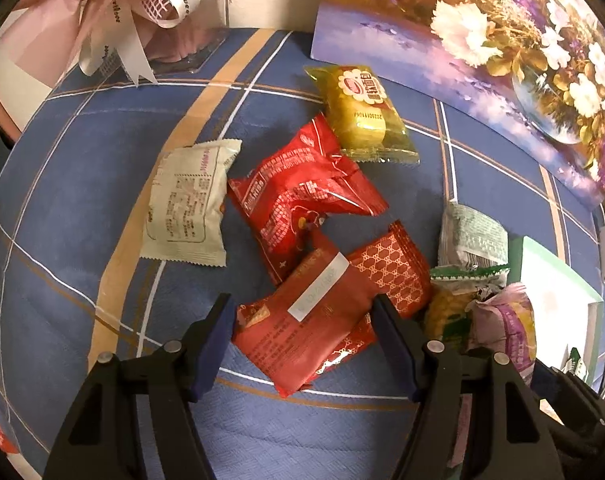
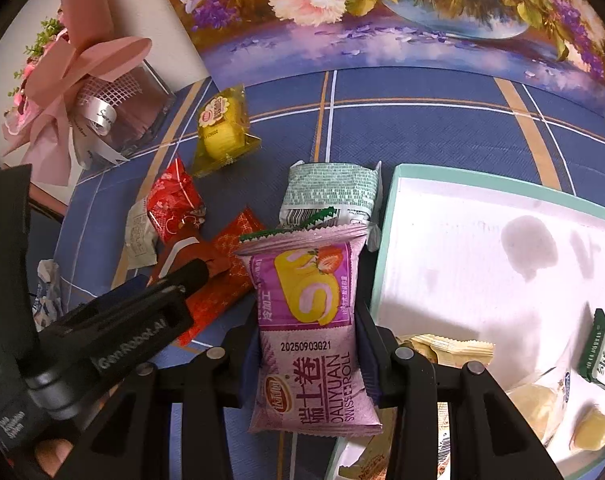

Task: Organize snacks
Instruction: 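Grasp the red-brown white-striped pack with left tool while right tool holds the pink roll, then carry both packs into the white tray and open both tools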

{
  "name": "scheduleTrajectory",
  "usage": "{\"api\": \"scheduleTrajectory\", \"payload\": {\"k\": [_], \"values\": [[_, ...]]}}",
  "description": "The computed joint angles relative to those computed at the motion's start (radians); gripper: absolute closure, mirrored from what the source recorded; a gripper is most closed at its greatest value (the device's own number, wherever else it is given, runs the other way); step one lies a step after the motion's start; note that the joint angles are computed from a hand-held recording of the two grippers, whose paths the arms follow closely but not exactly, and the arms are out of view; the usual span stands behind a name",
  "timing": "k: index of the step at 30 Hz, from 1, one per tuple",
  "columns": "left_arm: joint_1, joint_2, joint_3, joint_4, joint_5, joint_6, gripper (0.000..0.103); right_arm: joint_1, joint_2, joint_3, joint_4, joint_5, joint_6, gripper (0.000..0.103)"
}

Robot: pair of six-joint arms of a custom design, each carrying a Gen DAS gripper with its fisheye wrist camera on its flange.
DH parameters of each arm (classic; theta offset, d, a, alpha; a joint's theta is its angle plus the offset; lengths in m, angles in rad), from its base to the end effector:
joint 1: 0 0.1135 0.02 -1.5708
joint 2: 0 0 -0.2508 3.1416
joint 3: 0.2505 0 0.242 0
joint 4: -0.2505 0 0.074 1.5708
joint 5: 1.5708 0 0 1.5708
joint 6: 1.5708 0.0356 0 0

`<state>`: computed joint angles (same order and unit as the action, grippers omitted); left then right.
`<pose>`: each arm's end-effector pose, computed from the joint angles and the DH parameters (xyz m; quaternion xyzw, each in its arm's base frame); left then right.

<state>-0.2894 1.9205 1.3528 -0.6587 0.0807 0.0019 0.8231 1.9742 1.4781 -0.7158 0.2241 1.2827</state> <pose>0.3565 -0.1091 0.1706 0.1497 0.9730 -0.0639 0.1638 0.2719 0.2816 0.1835 0.2422 0.9475 0.0996 0.1834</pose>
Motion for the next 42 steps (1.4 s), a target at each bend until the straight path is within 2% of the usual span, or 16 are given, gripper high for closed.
{"api": "scheduleTrajectory", "payload": {"k": [6,7,8,16,27,37,42], "values": [[0.002,0.015,0.002,0.009,0.019,-0.02,0.034,-0.001,0.001,-0.006,0.008,-0.005,0.0,0.059],[0.005,0.019,0.006,0.004,0.03,-0.024,0.038,-0.001,0.0,-0.008,0.01,-0.005,0.0,0.06],[0.009,0.021,0.011,-0.001,0.047,-0.025,0.047,-0.002,0.001,-0.007,0.01,-0.005,-0.001,0.06],[0.012,-0.009,0.013,-0.019,0.058,-0.032,0.059,-0.003,0.009,0.013,-0.01,-0.005,-0.006,0.06],[0.061,-0.101,0.019,-0.047,0.12,-0.041,0.061,-0.005,-0.069,-0.019,-0.025,0.036,0.018,0.06],[0.033,-0.181,0.014,-0.059,0.096,-0.048,0.061,-0.006,-0.155,-0.06,-0.066,0.061,0.057,0.06],[-0.028,-0.239,-0.001,-0.064,0.088,-0.065,0.061,-0.023,-0.251,-0.131,-0.146,0.093,0.126,0.06]]}}
